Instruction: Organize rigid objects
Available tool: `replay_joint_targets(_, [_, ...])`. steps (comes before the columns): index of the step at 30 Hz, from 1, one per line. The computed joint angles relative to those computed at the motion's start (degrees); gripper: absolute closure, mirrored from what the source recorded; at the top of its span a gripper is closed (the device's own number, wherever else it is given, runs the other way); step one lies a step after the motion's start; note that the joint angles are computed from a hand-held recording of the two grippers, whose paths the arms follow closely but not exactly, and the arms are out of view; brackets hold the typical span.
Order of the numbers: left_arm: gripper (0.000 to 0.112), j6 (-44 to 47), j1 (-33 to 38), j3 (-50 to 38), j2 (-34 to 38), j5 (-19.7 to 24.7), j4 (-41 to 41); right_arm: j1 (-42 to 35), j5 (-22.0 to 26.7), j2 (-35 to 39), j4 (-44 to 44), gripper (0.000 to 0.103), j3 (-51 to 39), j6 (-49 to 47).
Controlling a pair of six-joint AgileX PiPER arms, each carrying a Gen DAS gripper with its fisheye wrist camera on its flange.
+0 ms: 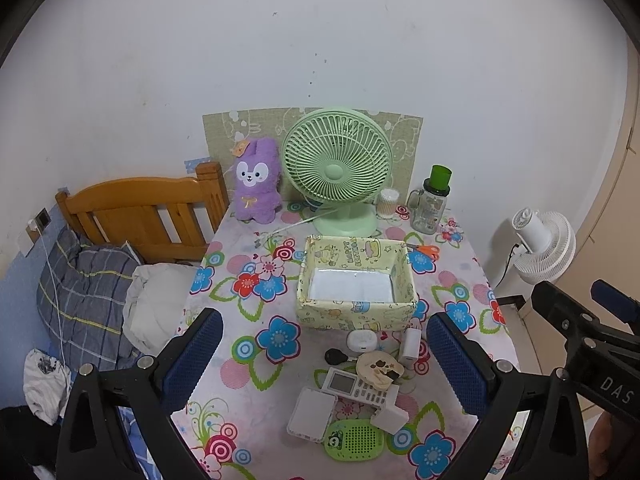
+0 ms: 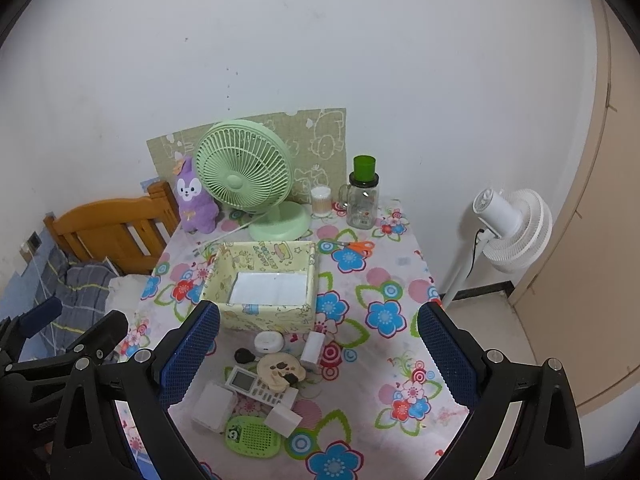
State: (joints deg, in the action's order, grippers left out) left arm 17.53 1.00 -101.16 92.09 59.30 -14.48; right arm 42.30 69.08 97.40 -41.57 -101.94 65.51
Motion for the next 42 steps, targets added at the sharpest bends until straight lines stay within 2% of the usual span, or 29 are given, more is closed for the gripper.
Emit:
replay_joint_targets(12, [0.009, 0.0, -0.1, -3.4, 2.6, 1.7, -0.4, -0.8, 0.1, 1.6, -0.2, 0.003, -1.5, -0.4])
replay_joint_targets(25, [0.009, 0.0, 0.2, -6.3, 7.1, 4.0, -1.3, -4.0, -0.4, 5.1, 5.4, 0.003, -4.8, -4.4])
replay_joint_targets(31, [0.009, 1.1, 0.2, -4.1, 7.4, 1.4, -0.5, -5.0, -1.2, 7.4, 7.6, 0.003, -5.3, -5.8])
replay_joint_targets(36, [0.009, 2.8, 0.7, -2.7, 8.8, 1.1, -1.9, -6.2, -3.4, 8.1, 9.3, 0.003, -3.4, -6.4])
replay_joint_targets(39, [0.009, 4.8, 0.5, 0.1, 8.7, -1.3, -2.2, -6.8, -4.6, 8.6, 10.4, 0.003, -2.4, -6.7])
replay_joint_targets(42, [0.009, 5.0, 0.1, 1.2, 9.5, -1.8, -1.9, -7.5, -6.3, 9.3, 11.2, 0.003, -0.9, -6.7])
